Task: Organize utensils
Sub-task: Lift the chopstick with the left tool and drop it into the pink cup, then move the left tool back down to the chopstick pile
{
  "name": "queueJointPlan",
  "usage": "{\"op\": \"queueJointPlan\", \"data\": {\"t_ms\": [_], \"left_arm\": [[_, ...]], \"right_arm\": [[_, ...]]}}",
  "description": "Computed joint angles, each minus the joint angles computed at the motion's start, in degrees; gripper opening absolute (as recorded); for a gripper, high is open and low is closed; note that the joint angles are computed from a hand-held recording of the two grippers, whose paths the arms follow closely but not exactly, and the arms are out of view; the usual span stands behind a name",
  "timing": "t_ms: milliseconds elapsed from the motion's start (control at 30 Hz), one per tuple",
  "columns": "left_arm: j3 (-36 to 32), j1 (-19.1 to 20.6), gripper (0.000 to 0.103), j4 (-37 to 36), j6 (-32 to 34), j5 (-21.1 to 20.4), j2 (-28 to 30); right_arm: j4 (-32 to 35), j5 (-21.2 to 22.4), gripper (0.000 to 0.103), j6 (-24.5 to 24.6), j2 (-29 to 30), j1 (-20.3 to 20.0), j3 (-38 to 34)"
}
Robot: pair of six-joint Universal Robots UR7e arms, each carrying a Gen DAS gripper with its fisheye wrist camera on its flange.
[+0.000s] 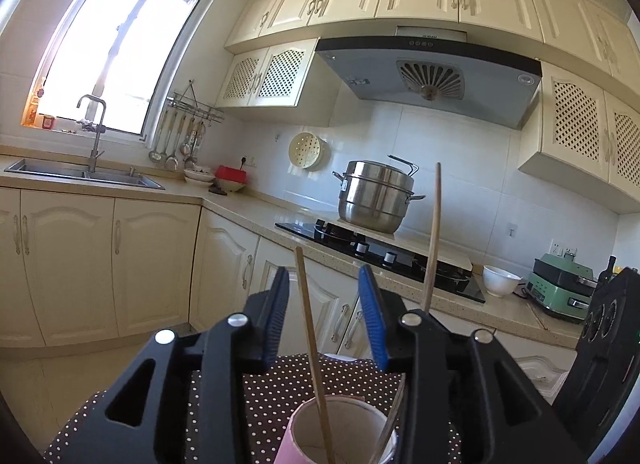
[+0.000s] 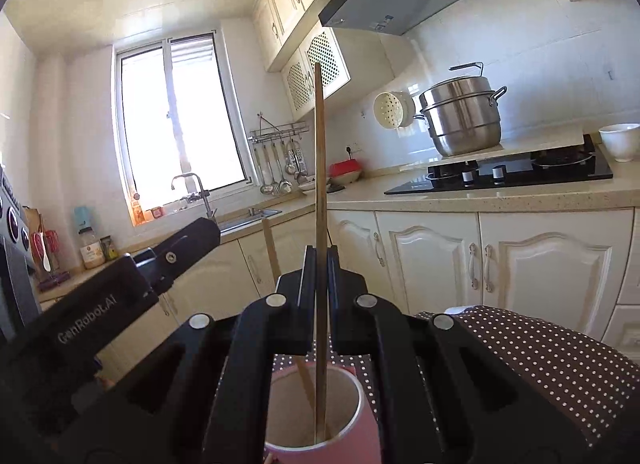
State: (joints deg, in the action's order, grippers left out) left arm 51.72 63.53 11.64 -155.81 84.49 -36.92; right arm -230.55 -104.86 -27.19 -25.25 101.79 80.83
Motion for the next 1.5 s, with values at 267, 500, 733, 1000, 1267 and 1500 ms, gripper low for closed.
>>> {"op": "queueJointPlan", "data": {"t_ms": [267, 500, 733, 1000, 1267, 1500], "left_arm": [[2.26, -0.22, 0.050, 1.94, 1.17, -2.14, -1.53], [4.68, -0.47, 0.056, 2.38, 2.19, -4.11, -2.59], [6.64, -0.52, 0.061, 3.45, 2.93, -5.78, -3.83], [7.67, -0.43, 0.067, 6.56, 2.06, -7.65, -5.27], [8.88, -0.40, 0.068, 11.46, -0.81, -8.84, -7.51], [8.53, -0.03, 0.068, 18.44, -3.32, -11.77, -7.78]], "right_arm": [[-1.76, -2.99, 0.006, -1.00, -1.00, 0.92, 3.61], [-2.20, -5.37, 0.006, -1.18, -1.61, 1.72, 5.89], [-2.18, -7.52, 0.007, -0.82, -1.73, 2.42, 7.55], [-3.43, -10.83, 0.042, -0.17, -2.15, 3.68, 8.84], [-6.19, -13.21, 0.058, -0.90, -3.82, 4.88, 12.08], [-4.73, -17.34, 0.060, -2.93, -5.94, 5.63, 16.88]]}}
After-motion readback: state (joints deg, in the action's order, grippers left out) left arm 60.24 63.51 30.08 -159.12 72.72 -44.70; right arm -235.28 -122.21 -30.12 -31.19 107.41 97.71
